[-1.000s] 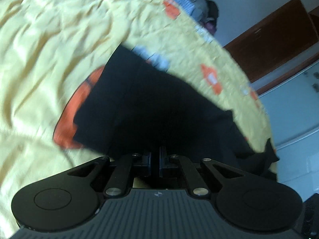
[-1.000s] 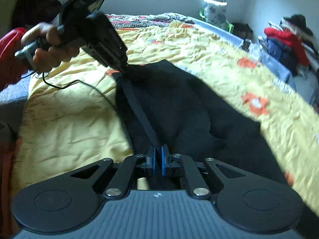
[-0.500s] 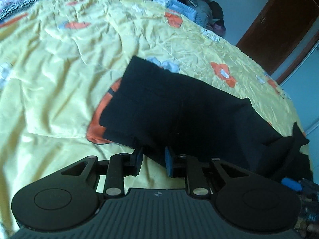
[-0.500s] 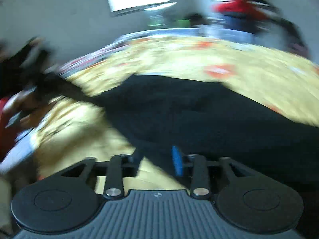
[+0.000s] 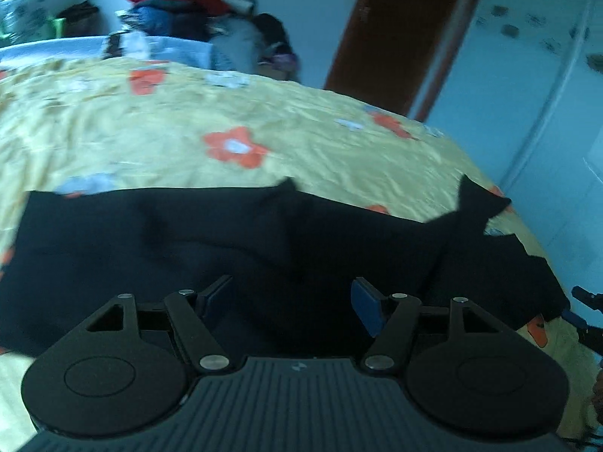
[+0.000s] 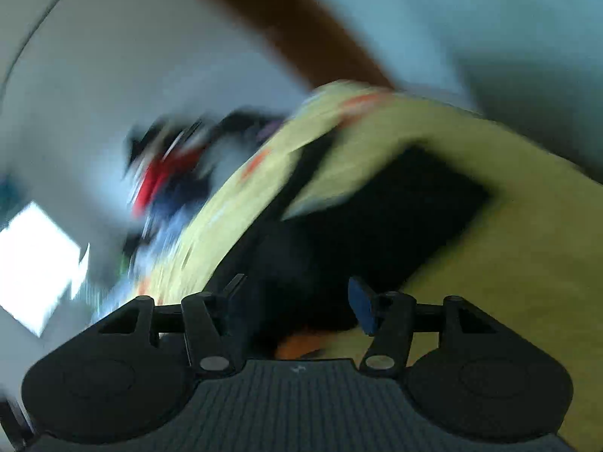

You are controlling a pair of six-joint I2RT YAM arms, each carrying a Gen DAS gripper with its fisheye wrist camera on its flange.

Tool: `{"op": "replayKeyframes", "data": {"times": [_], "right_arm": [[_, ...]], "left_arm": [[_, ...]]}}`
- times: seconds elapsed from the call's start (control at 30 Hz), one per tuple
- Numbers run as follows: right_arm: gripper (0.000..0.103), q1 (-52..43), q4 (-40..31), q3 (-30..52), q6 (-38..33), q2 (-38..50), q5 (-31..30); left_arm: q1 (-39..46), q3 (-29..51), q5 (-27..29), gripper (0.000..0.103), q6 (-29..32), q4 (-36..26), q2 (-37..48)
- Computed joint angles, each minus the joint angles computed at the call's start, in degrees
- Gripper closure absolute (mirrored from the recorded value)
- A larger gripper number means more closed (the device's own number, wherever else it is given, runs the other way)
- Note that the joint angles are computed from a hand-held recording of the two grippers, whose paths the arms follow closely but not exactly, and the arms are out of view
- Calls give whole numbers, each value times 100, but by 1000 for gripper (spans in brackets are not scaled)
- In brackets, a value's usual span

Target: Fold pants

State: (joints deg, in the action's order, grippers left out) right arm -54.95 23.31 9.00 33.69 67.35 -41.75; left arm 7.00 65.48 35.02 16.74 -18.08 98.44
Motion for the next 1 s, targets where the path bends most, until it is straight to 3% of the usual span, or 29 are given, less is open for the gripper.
{"op": "replayKeyframes", "data": {"times": [0.07, 0.1, 0.17, 0.27, 0.33, 0.37, 0.4, 0.43, 0.53, 0.63, 0.73, 0.77, 0.83, 0.9, 0.93, 0.97, 1.0], "right_arm": [[45, -188, 532, -82, 347, 581, 106], [48, -193, 1235, -185, 596, 951, 134], [48, 137, 1702, -147, 896, 1215, 599], [48, 501, 2542, 55, 1035, 1961, 1316], [52, 445, 2679, 423, 811, 2472, 1577], [65, 467, 2736, 506, 738, 2621, 1672], [91, 201, 2768, 537, 613, 2746, 1504], [98, 106, 2813, 572, 586, 2821, 1425], [99, -32, 2448, 493, 4, 2191, 1647], [98, -269, 1493, 604, -846, 1387, 1765], [97, -254, 92, 1163, -1597, 1527, 2092], [93, -197, -75, 1282, -1658, 1671, 2339], [88, -76, 168, 1087, -1321, 1489, 3095], [79, 590, 160, 981, -683, 1055, 5028], [77, 859, 400, 898, -554, 909, 5516], [77, 996, 738, 814, -554, 785, 5462], [77, 1048, 940, 906, -655, 770, 4779]], "left_arm": [[-313, -337, -246, 32, -168, 517, 12], [-452, -484, -361, 32, -192, 744, 40], [-663, -684, -612, 32, -163, 978, 83], [-761, -1197, -785, 28, -86, 1548, -60], [-844, -1488, -915, 25, -10, 1886, -177], [-898, -1562, -979, 24, -20, 1996, -197], [-928, -1641, -1019, 23, 3, 2106, -219], [-951, -1708, -1049, 22, 56, 2200, -234], [-995, -1875, -1097, 19, 166, 2451, -261], [-1029, -2007, -1104, 17, 198, 2693, -246], [-1039, -2144, -1089, 14, 251, 2935, -231], [-1044, -2168, -1090, 12, 263, 2984, -225], [-1022, -2193, -1038, 10, 281, 3020, -216], [-1013, -2166, -1012, 8, 278, 2995, -185], [-1019, -2159, -1013, 7, 280, 2996, -174], [-1021, -2161, -1013, 7, 286, 2999, -174], [-1025, -2157, -1008, 6, 292, 2997, -167]]}}
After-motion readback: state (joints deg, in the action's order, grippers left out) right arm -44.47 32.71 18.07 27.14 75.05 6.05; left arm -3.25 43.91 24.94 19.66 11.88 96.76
